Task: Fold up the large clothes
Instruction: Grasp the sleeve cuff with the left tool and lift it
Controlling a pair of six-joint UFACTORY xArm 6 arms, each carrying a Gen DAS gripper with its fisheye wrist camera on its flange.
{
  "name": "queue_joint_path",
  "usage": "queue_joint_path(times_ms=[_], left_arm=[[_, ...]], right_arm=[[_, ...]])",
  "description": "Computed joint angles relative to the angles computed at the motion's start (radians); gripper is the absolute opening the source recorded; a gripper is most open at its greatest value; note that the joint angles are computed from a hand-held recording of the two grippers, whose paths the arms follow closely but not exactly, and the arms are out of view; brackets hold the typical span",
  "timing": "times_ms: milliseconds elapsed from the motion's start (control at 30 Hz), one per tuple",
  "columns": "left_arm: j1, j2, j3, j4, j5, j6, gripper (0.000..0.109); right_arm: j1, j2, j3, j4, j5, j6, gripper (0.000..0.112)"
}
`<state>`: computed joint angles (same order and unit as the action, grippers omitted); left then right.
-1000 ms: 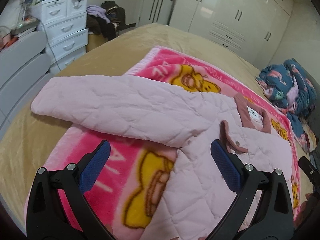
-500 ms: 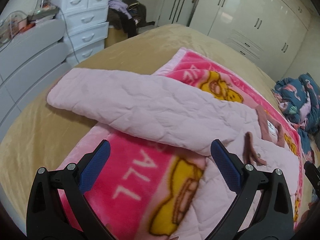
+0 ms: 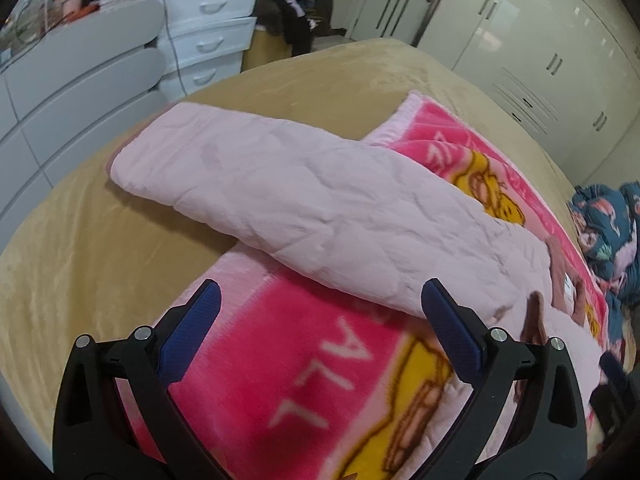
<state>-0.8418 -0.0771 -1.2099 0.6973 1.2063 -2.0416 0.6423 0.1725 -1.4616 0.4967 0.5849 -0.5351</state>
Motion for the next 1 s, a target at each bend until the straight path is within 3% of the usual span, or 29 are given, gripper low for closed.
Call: queue_joint_path(times_ms=[133,367,467,567,633,1000], left_arm=[[0.039,-0.067,0.106,0.003,-0.109,-0.074,0.094],[0.087,-0.119,0.199,0.000,-0.129,-0.175,0.094],[0.138,-0.157,0.297,0.012,-0.261,-0.259,0.094],[0.169,-0.179,0.346,0.023,-0.287,-0.303,0.094],[0.208,-0.211,0.405,0.045,-0.367,-0.353,0.094],[0.245,-0.248,0.474,0.256,-0.421,-0.562,0.092]], right_arm=[[0.023,0.025,-0.010,-0.016,0.008,-0.003,0.097],[0.055,0.060,-0.024,-0.054,0.018,-0.010,0.097],[0.058,0.052,0.000,-0.052,0.009,-0.016,0.097],[0.047,0.034,0.030,-0.040,0.013,-0.026,0.097],[0.039,0.018,0.053,-0.041,0.006,-0.032,0.097],[-0.037,-0.036,0.127,-0.023,-0.024,-0.016,0.097]])
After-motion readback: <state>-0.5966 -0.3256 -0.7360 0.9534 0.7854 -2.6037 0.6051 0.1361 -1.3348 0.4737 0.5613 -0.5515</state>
